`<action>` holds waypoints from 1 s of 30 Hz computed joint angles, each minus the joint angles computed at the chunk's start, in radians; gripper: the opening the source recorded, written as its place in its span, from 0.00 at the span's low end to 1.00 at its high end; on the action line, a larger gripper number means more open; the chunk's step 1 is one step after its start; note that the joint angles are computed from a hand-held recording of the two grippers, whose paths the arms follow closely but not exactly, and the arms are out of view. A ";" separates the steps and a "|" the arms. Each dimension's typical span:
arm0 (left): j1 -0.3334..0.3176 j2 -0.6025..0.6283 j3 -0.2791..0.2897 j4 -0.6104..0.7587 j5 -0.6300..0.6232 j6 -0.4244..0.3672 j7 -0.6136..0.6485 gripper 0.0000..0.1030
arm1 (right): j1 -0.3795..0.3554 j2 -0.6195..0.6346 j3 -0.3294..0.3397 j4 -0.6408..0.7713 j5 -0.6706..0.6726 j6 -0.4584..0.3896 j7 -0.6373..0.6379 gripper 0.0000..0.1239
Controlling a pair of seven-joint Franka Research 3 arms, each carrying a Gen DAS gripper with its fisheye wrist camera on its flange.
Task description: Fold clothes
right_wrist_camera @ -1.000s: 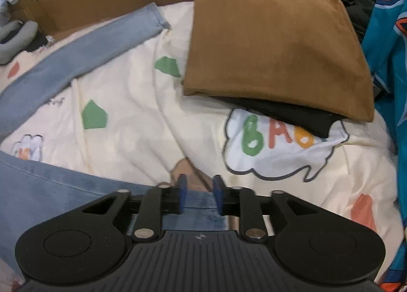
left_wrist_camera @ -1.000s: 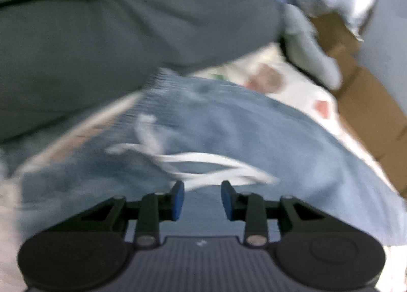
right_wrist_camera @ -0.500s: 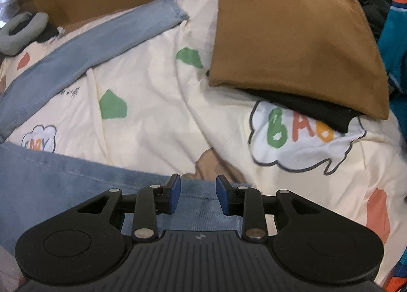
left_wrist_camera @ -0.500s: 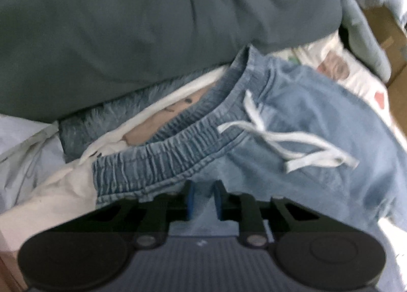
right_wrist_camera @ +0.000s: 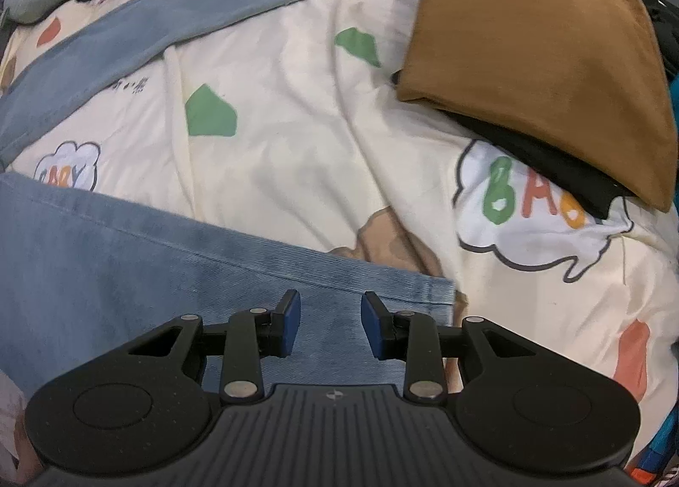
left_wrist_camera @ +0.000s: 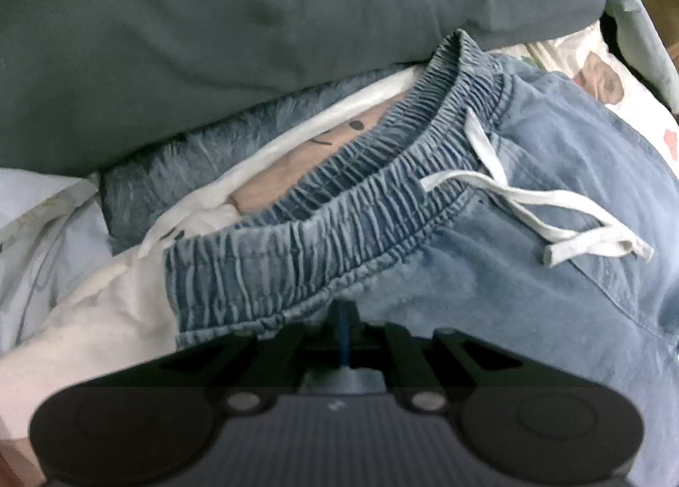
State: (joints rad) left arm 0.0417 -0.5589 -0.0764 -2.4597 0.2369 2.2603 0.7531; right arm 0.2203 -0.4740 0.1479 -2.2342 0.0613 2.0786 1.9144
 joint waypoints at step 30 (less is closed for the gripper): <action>-0.186 -0.170 -0.027 -0.090 -0.150 -0.046 0.101 0.22 | 0.030 -0.007 -0.007 -0.070 0.069 -0.035 -0.039 0.36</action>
State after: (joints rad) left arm -0.1442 -0.7293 -0.1029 -2.5493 0.0874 2.2140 0.8544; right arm 0.2504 -0.4807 0.1409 -2.3043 0.1308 2.0440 1.8750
